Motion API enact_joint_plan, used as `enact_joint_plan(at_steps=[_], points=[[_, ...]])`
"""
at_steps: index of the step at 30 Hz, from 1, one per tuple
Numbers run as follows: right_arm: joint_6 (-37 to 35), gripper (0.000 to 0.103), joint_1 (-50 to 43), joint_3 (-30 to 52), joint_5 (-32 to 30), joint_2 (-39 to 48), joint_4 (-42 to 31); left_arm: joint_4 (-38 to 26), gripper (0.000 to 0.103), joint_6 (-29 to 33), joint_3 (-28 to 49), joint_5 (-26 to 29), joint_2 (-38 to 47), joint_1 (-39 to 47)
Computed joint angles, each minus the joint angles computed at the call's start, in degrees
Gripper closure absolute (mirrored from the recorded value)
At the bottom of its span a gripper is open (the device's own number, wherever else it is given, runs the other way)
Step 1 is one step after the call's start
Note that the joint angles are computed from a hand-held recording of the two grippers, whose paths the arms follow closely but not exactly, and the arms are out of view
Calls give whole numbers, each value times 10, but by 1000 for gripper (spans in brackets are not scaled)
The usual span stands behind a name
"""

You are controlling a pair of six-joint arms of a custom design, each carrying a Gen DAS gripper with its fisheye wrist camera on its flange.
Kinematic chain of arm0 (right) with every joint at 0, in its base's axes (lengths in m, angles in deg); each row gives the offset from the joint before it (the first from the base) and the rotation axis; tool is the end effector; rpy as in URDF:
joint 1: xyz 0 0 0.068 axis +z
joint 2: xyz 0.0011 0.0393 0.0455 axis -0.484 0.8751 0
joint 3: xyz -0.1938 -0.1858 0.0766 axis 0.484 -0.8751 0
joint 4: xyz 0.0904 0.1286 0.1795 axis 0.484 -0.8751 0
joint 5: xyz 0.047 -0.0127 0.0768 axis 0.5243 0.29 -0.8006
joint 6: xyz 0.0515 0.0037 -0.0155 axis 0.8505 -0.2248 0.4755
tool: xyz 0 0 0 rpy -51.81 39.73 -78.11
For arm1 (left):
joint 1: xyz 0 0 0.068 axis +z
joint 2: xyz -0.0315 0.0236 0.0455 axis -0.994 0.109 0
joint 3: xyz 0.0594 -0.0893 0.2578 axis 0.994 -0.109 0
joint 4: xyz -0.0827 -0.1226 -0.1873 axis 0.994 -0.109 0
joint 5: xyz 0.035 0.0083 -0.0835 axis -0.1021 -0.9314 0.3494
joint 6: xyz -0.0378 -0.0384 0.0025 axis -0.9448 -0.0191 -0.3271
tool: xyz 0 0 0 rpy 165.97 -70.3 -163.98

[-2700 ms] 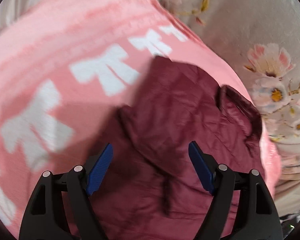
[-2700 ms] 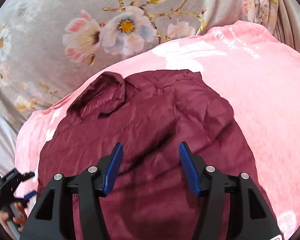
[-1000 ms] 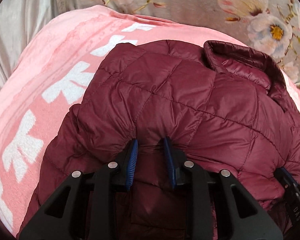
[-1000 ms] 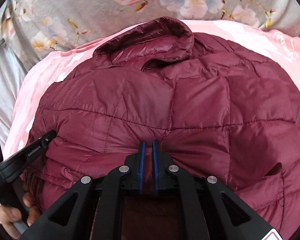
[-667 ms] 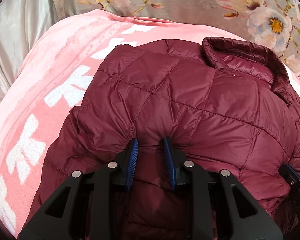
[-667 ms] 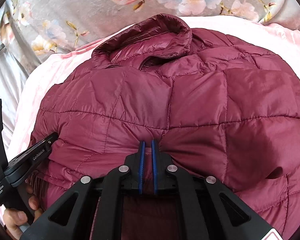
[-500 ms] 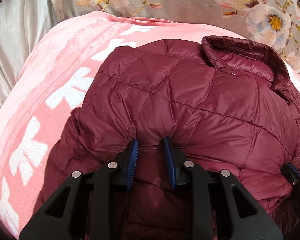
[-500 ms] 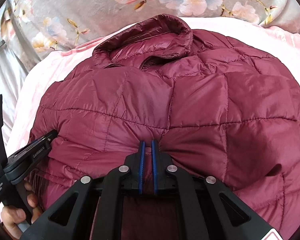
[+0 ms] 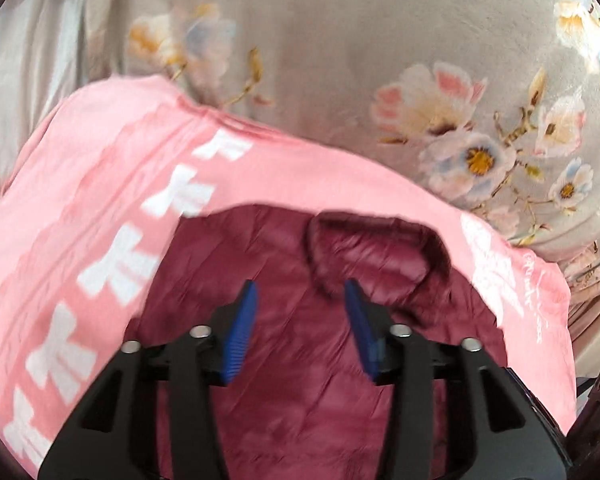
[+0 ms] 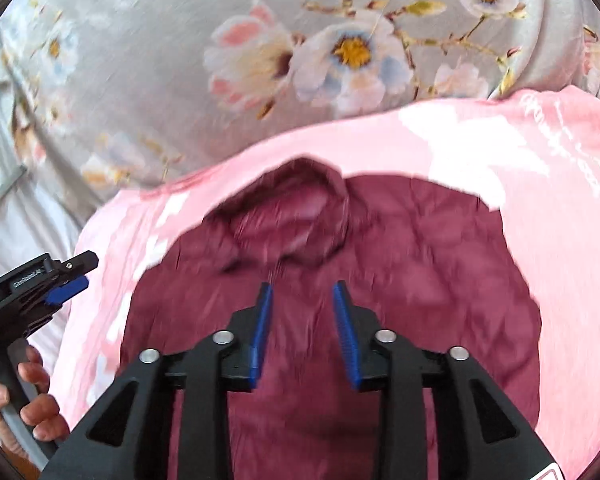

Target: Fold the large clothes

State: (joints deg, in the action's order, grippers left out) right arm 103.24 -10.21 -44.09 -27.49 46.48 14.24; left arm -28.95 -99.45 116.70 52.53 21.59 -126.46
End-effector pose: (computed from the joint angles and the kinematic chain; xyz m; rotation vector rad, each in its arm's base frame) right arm 0.1526 0.0452 0.1419 0.4197 2.2275 0.3094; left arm 0.2378 -0.2053 0.1943 -0.0126 2.3280 -0.3529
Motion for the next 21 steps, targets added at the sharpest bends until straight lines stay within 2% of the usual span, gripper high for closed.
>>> enact_joint_plan(at_steps=[2,3,4,7,10,12,13,14,15,16,18,19,20,21], points=[[-16,60,-51,13,-39,82,73,-4,48,2,41,11,40,5],[-17,58,-64,18,-54,113,99,-8,42,0,72,30,75,13],[-18,57,-84,21,-78,155,139,-8,40,-7,94,52,106,23],[-7,57,-131,45,-139,288,238,-9,40,-34,154,118,196,55],[10,57,-163,80,-185,405,310,-3,42,-62,194,151,266,70],[21,57,-169,103,-199,456,332,-10,54,-67,222,155,297,75],[24,59,-172,116,-207,482,343,-16,57,-62,237,158,312,77],[23,66,-174,124,-213,495,347,-29,62,-55,261,155,332,76],[21,83,-174,137,-219,512,346,-36,71,-49,275,150,344,74],[16,89,-169,144,-214,518,339,-48,75,-40,290,143,358,72],[1,93,-153,125,-181,505,354,-69,89,-19,313,120,380,65],[-18,93,-136,107,-139,484,356,-68,91,-9,310,105,383,61],[-38,94,-116,95,-93,465,349,-65,97,2,305,85,386,56],[-54,94,-107,91,-70,460,347,-63,100,10,304,76,391,53]])
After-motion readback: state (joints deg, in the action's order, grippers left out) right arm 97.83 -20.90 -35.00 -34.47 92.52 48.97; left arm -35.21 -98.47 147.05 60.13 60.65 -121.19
